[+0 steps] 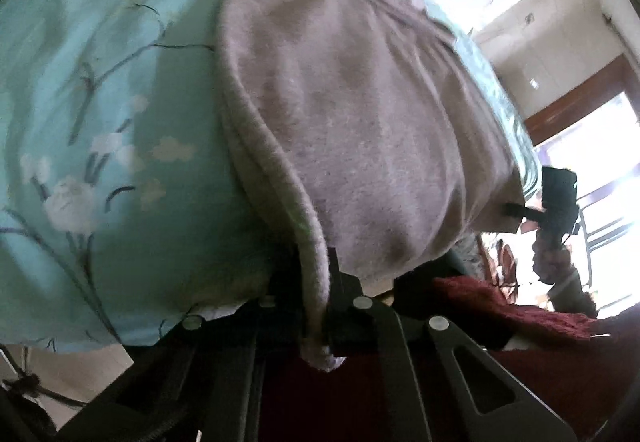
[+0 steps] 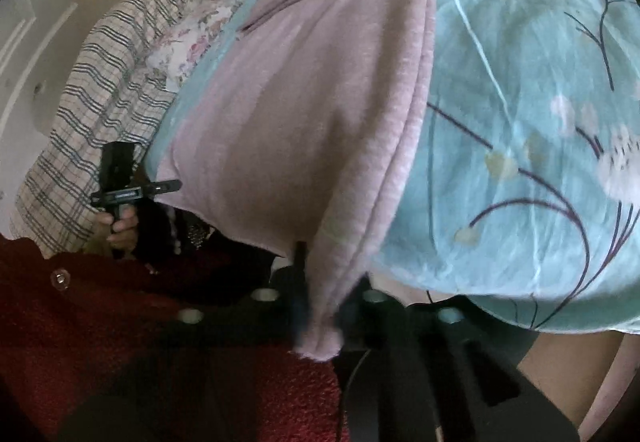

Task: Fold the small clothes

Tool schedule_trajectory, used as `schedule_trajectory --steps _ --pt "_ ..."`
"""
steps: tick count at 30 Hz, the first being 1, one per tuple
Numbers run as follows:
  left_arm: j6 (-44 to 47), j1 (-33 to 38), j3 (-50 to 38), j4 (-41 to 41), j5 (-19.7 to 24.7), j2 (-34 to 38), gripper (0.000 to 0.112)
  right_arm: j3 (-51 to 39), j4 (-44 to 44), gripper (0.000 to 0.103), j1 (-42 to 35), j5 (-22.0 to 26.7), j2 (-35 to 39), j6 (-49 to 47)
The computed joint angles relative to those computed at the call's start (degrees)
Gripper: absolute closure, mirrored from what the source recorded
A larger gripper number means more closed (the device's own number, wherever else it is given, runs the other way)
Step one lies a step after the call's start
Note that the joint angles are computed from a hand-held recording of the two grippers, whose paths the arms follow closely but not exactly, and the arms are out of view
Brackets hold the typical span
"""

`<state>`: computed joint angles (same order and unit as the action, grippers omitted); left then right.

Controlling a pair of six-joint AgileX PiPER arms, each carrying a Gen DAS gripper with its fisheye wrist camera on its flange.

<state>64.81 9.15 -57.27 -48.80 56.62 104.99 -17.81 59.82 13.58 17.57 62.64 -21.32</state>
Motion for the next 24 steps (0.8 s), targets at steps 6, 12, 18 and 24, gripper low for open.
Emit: schedule_trajectory --steps 6,12,18,24 --pt "7.9 7.0 2.9 -11.4 7.3 -5.6 0.108 0.7 18.5 0.095 -2.2 1.7 -11.4 -17.1" --pt "6.6 6.8 -2.5 -20.7 7.7 -7.2 0.108 -5.1 27.9 0.095 -10.1 4.4 -11.4 -29.0" --pt "1.1 1.2 -15.2 -27.0 0.4 -2.2 0.108 -14.5 29.3 0.095 -17.5 6.3 -3.4 -35.4" --pt "-12.2 -5.6 -36.8 -23.1 -8.1 7.6 0.108 -28.9 20.7 0.095 -23.0 3.7 8.8 -30.9"
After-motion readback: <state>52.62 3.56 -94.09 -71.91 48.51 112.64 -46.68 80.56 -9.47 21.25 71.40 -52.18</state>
